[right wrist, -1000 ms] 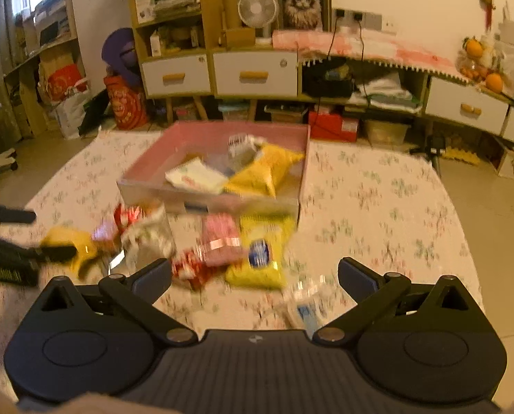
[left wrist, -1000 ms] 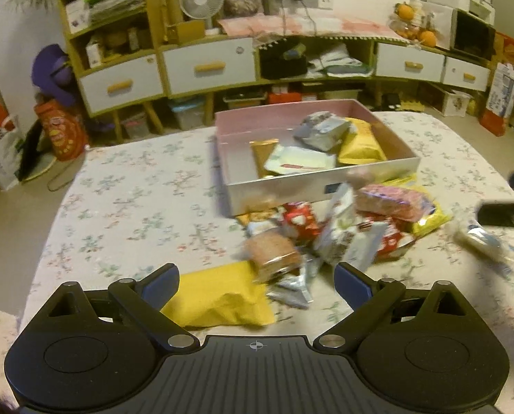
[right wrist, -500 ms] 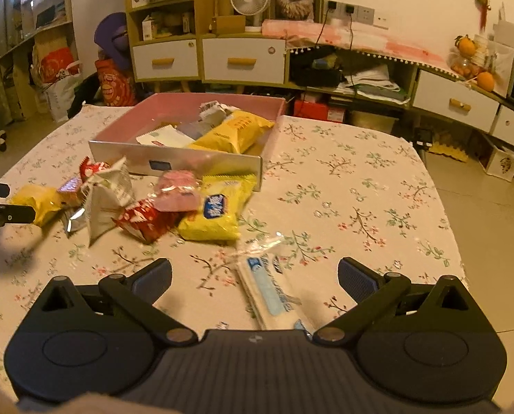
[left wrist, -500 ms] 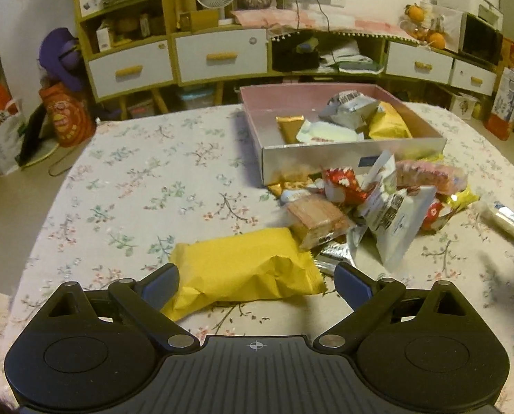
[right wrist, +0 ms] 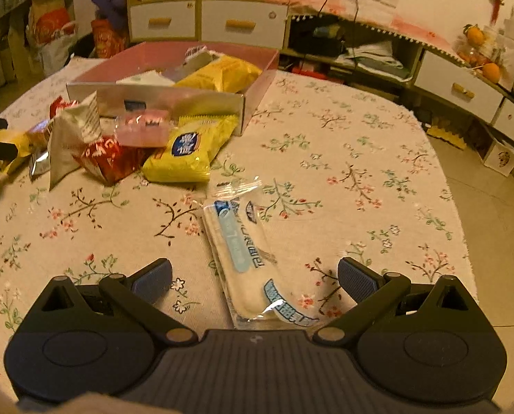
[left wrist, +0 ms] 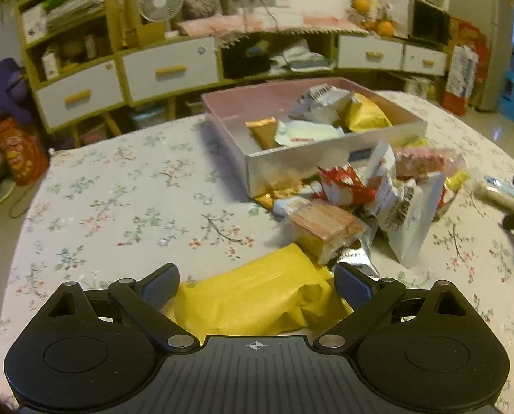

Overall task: Organize snacks
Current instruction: 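Grasp the yellow cake packet with the left tool while the right tool approaches the white wrapped packet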

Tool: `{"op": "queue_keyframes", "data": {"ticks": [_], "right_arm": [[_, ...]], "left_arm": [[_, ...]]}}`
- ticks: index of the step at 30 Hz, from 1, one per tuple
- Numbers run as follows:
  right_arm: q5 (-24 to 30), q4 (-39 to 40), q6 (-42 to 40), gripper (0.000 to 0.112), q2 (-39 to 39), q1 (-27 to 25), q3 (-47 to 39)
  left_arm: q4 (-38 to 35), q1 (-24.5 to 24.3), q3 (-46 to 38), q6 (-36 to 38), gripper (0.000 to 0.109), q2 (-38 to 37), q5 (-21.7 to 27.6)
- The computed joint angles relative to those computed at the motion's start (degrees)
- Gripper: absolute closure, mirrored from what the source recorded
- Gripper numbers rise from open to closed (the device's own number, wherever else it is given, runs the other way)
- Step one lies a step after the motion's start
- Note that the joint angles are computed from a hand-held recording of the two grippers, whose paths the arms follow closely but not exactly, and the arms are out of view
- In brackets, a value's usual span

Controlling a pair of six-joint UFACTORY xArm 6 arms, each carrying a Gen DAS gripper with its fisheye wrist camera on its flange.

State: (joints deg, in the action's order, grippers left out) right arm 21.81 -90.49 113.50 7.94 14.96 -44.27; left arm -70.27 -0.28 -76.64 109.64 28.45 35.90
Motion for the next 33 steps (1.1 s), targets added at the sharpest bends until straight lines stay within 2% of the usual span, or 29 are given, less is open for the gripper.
{"op": "queue_keyframes", "data": {"ticks": [6, 10, 23, 29, 33], "right_arm": [[-3.2, -1.9, 1.3, 0.011, 0.8, -0.8, -1.0], [-5.5, -1.4, 1.0, 0.017, 1.0, -1.1, -1.5], [-11.3, 3.8, -5.6, 0.025, 3.2, 0.9, -4.7], [-14.0, 8.8, -14.1, 0.027, 4.1, 2.9, -5.9], [-14.5, 12.1, -17.2, 0.034, 2.8, 2.5, -5.0]], "left_arm": [[5.7, 0.4, -0.2, -2.0, 0.009, -0.4, 2.6], [10.0, 1.2, 1.1, -2.5, 0.009, -1.8, 5.4], [15.3, 1.8, 10.7, 4.6, 0.009, -9.6, 10.8], [16.3, 1.0, 14.0, 8.2, 0.008, -12.3, 11.9], [17.0, 1.0, 14.9, 9.4, 0.008, -13.4, 11.7]]}}
